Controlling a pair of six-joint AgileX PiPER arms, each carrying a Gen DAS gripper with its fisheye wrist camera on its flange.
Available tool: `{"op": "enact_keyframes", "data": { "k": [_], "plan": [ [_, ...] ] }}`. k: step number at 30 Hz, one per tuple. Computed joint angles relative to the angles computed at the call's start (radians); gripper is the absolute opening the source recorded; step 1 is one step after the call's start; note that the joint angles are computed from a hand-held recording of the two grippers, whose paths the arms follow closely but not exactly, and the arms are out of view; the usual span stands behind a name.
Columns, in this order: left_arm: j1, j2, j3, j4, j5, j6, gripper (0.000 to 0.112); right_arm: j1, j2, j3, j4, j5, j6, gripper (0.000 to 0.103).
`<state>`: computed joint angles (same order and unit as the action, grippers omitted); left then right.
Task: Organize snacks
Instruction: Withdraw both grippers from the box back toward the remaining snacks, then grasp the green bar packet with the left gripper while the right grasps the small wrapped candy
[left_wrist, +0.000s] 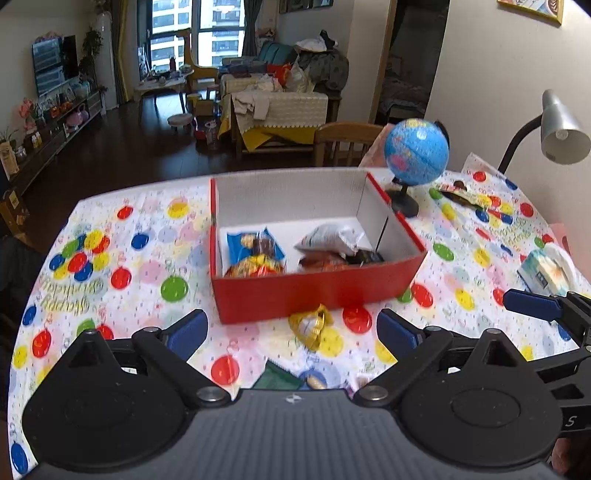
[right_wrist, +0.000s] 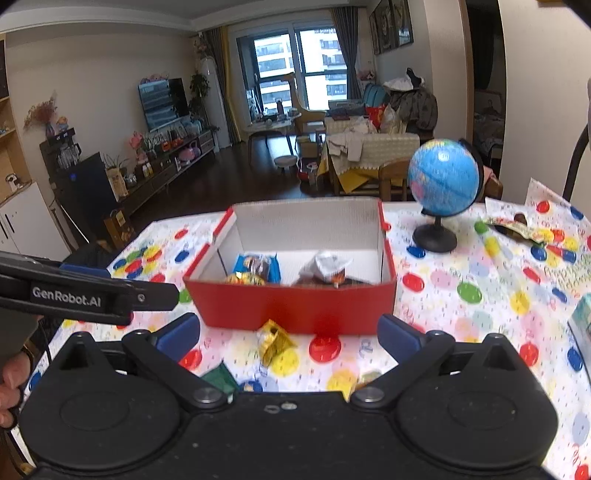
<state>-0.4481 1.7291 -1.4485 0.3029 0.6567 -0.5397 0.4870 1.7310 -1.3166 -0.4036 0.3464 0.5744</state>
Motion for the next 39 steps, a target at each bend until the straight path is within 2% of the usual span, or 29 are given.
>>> {"op": "enact_keyframes", "data": {
  "k": [4,10,13,16,20,31,39],
  "plan": [
    [-0.004,0.001,0.048,0.029,-0.002,-0.042,0.099,0.006,0.003,0.036,-0.015,-0.009,0.038,0.103],
    [-0.005,0.009,0.106,0.075,-0.022,-0.081,0.099,0.039,0.016,0.099,-0.137,-0.026,0.170,0.102],
    [0.008,0.035,0.104,0.028,-0.009,-0.046,0.099,0.038,0.033,0.111,-0.118,-0.032,0.187,0.101],
    [0.013,0.066,0.101,0.024,0.003,-0.055,0.099,0.030,0.051,0.118,-0.045,-0.037,0.117,0.100],
    [0.033,0.101,0.104,-0.032,-0.010,0.012,0.099,0.028,0.082,0.109,-0.026,-0.022,0.109,0.099],
    [0.072,0.200,0.101,-0.144,-0.056,0.186,0.099,0.025,0.204,0.035,0.011,0.035,0.110,0.083],
    [0.091,0.281,0.058,-0.166,-0.052,0.229,0.099,0.012,0.282,-0.039,0.026,0.094,0.123,0.072]
  ]
}}
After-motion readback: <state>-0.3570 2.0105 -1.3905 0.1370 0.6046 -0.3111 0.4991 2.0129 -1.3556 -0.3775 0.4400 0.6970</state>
